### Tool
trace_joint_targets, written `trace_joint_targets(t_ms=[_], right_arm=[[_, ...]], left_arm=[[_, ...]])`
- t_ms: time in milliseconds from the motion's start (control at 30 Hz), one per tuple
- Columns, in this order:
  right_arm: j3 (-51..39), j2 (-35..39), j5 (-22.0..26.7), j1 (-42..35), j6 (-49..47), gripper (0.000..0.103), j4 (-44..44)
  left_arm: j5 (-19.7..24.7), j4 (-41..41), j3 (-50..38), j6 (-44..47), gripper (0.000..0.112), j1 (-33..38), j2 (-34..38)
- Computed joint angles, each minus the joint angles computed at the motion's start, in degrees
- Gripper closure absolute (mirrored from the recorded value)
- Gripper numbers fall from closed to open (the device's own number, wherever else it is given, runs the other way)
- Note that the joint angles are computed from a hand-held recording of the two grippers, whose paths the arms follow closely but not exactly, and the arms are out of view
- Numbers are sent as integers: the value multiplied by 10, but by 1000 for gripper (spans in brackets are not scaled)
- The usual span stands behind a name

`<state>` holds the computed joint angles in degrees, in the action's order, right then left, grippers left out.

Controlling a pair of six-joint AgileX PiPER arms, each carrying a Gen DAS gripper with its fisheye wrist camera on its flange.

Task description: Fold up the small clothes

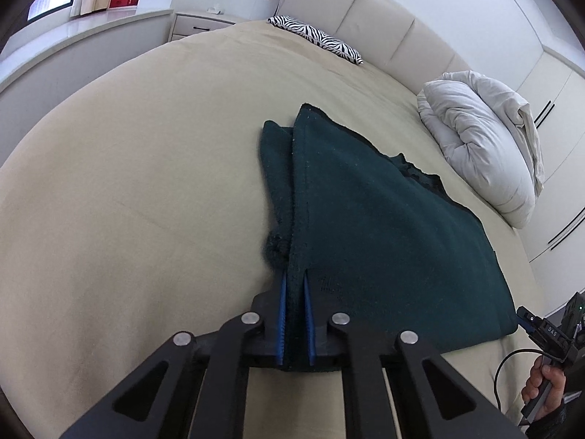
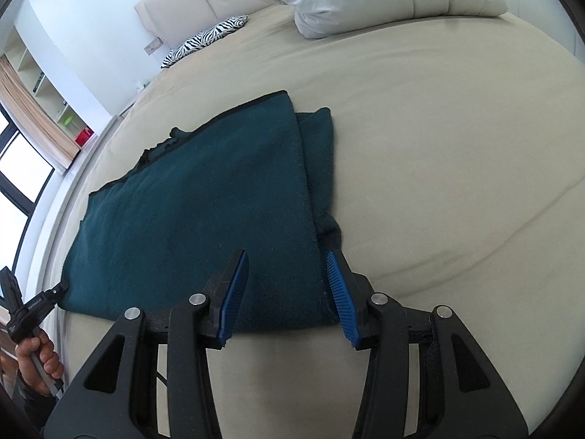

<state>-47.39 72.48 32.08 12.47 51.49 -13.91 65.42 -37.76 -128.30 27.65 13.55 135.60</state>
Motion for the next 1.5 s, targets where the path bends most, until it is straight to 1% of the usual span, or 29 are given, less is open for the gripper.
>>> trace_joint_targets(t_ms=[100, 167, 400, 467, 500, 567, 633, 667, 733, 833, 967, 1133, 1267, 1367, 1500], right_arm=[[11, -22, 9, 30, 73, 59, -70], [19, -32, 5, 37, 90, 59, -89], [28, -41, 18, 26, 71, 61, -71], [31, -37, 15, 25, 56, 62, -59], [29, -29, 13, 22, 47, 68, -52], [30, -21, 12, 27, 44, 76, -54], [32, -20, 17, 39, 78, 86, -90], [32, -22, 18, 40, 85, 94, -97], [36, -28, 12, 37, 84, 95, -97], [38, -36, 20, 42, 94, 96, -109], [60, -63, 13, 38, 109, 97, -97], [93, -84, 14, 62, 166, 98, -121], [107, -90, 3, 60, 187, 98, -122], [109, -86, 1, 67, 204, 98, -135], [119, -71, -16, 64, 211, 98, -139]], left_arm=[[9, 3, -9, -5, 103, 0, 5], [11, 4, -12, -6, 103, 0, 5], [3, 8, -2, -3, 104, -3, -1], [1, 9, -1, -2, 104, -3, -2], [1, 9, -1, -2, 104, -3, -2], [3, 9, -4, 1, 104, -3, -1], [5, 9, -5, 2, 104, -3, 0], [5, 8, -6, 3, 104, -2, 0], [5, 6, -3, 4, 105, -1, -3], [5, -2, 8, 8, 105, 3, -9], [4, -9, 32, 28, 105, 11, -22], [11, -6, 32, 38, 105, 15, -20], [17, -2, 32, 45, 105, 19, -18], [29, -6, 20, 36, 105, 23, -8], [39, -11, 9, 29, 105, 27, 0]])
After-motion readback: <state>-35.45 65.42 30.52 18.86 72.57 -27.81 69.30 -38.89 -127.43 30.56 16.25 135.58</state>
